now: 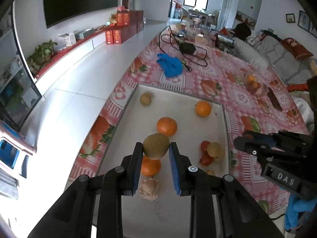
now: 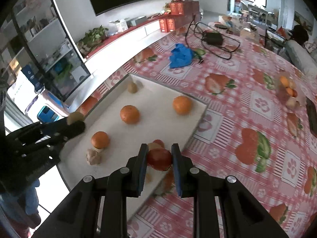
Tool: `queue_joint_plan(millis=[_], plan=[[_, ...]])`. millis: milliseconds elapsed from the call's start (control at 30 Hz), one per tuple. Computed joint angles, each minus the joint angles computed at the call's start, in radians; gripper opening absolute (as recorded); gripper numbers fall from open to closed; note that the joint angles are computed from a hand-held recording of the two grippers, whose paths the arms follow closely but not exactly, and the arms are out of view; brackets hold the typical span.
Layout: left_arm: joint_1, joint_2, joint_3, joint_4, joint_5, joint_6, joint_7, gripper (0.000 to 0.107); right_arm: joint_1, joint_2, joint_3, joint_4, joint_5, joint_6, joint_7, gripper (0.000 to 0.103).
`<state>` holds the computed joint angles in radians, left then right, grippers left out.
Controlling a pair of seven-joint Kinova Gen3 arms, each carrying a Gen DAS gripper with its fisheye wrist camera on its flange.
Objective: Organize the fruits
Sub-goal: 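Carry the kiwi and red plum over the white tray, then open both grippers to drop the kiwi and plum into the tray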
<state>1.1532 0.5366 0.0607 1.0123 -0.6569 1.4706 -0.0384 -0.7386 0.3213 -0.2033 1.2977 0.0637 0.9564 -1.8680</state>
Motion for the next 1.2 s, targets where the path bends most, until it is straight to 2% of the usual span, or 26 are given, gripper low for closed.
queue_joint_plan(millis=[167, 367, 433, 500, 667, 733, 800, 967, 1033, 1067, 1100, 1133, 1200], plan=[[-0.039, 0.025, 0.002, -0.015, 0.031, -0.029, -0.041, 0.029, -0.020, 0.060, 0.012, -0.064, 0.016, 0.020, -0.010, 0.025], [-0.059, 0.067, -0.014, -0.061, 0.063, -0.021, -0.102, 0.031, -0.017, 0.123, 0.022, -0.131, -0.006, 0.051, -0.007, 0.025], [-0.062, 0.072, -0.020, -0.065, 0.073, -0.020, -0.110, 0.041, -0.017, 0.138, 0.025, -0.144, -0.014, 0.062, -0.005, 0.025], [-0.057, 0.078, -0.030, -0.071, 0.072, -0.012, -0.108, 0.063, -0.008, 0.150, 0.022, -0.154, -0.032, 0.075, 0.004, 0.026], [-0.039, 0.079, -0.045, -0.075, 0.058, 0.016, -0.091, 0.079, -0.001, 0.156, 0.028, -0.157, -0.050, 0.085, 0.004, 0.026], [-0.036, 0.070, -0.045, -0.062, 0.057, 0.012, -0.074, 0.079, -0.005, 0.152, 0.034, -0.157, -0.044, 0.088, -0.003, 0.037], [-0.036, 0.062, -0.043, -0.051, 0.058, 0.014, -0.056, 0.081, -0.025, 0.144, 0.053, -0.155, -0.009, 0.094, -0.031, 0.060], [-0.047, 0.062, -0.024, -0.054, 0.083, 0.026, -0.044, 0.084, 0.001, 0.118, 0.039, -0.132, -0.026, 0.078, -0.029, 0.063], [-0.041, 0.069, -0.023, -0.065, 0.082, 0.038, -0.047, 0.091, 0.000, 0.111, 0.035, -0.128, -0.023, 0.081, -0.026, 0.063], [-0.035, 0.073, -0.025, -0.071, 0.080, 0.045, -0.047, 0.099, -0.001, 0.107, 0.033, -0.125, -0.022, 0.081, -0.024, 0.075], [-0.030, 0.075, -0.026, -0.076, 0.077, 0.052, -0.046, 0.103, -0.004, 0.101, 0.033, -0.120, -0.017, 0.080, -0.025, 0.095], [-0.024, 0.076, -0.028, -0.077, 0.075, 0.056, -0.044, 0.103, -0.009, 0.094, 0.034, -0.112, -0.010, 0.073, -0.029, 0.100], [-0.020, 0.071, -0.026, -0.070, 0.078, 0.050, -0.038, 0.103, -0.017, 0.077, 0.035, -0.096, 0.009, 0.060, -0.032, 0.100]])
